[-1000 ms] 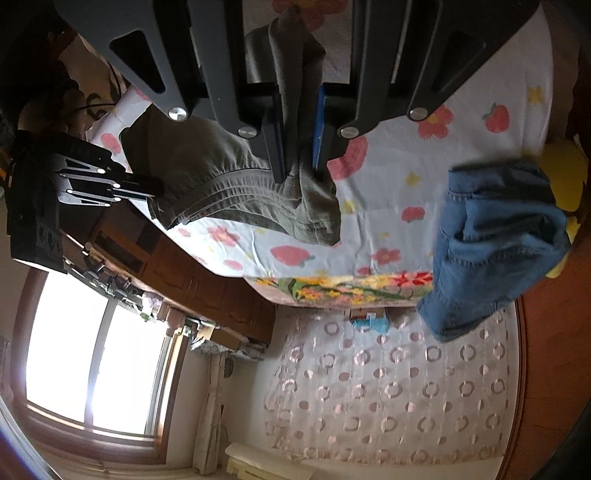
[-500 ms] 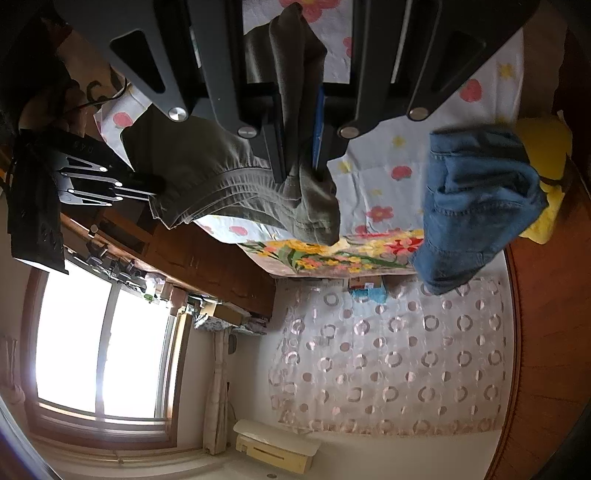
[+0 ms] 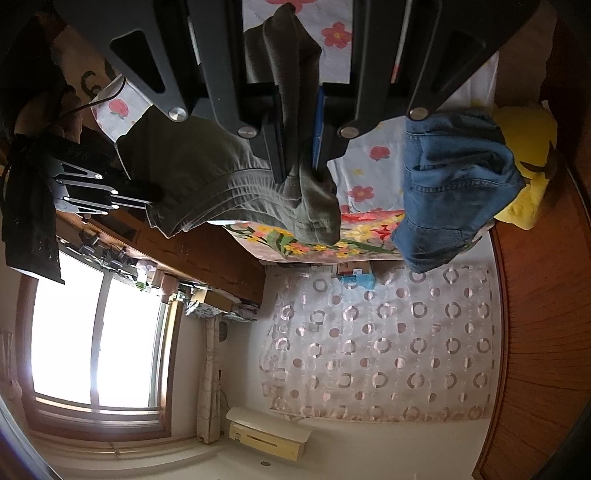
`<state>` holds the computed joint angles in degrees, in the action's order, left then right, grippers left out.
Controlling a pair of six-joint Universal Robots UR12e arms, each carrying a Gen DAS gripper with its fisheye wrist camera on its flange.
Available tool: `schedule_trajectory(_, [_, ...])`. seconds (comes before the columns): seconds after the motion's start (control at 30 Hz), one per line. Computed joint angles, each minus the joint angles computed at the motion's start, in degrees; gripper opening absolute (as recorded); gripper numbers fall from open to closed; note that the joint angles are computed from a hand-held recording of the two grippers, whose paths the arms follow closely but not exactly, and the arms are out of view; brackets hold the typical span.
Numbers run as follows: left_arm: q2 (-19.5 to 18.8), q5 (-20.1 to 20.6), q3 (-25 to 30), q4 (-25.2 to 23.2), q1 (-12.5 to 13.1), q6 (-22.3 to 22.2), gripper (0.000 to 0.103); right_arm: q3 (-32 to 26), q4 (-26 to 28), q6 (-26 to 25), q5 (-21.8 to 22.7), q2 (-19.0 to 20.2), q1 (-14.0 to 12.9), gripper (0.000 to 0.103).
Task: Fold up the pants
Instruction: 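Lift the folded grey-green pants with both grippers and carry toward the jeans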
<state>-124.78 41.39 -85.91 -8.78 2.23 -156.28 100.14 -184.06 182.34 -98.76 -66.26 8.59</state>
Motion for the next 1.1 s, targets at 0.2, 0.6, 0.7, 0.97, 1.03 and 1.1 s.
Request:
schedule_trajectory(0.2, [-0.5,1.2,1.7,-1.1,-0.2,-0.4,0.010,-1.8,0.5,-0.4,1.4,1.0,-0.3,0.007])
schedule_trajectory(0.6, [-3.1,3.5,8.2,-3.2,-0.9,-2.3,0.010,-7.7,3.5,-2.4,4.7,3.6,-1.8,0.007])
schedule_trajectory(0.7, [-3.6,3.9,9.4,-3.8,-1.2,-2.4,0.010,-9.1,4.3,-2.7,5.1,4.1,-2.2,0.007])
schedule_trajectory(0.97, [-6.1,5.4,14.4,-5.0,-1.9,-3.6,0.010,-12.7,6.3,-4.6,6.0,5.6,-3.1,0.007])
schedule_trajectory(1.03, [-6.7,6.0,15.3,-5.1,-2.0,-3.9,0.010,-13.8,7.0,-5.1,6.2,6.1,-3.4,0.007])
schedule_trajectory(1.1, [-7.3,6.7,16.2,-4.9,-2.1,-4.6,0.010,-15.2,7.6,-5.7,6.6,6.8,-3.6,0.007])
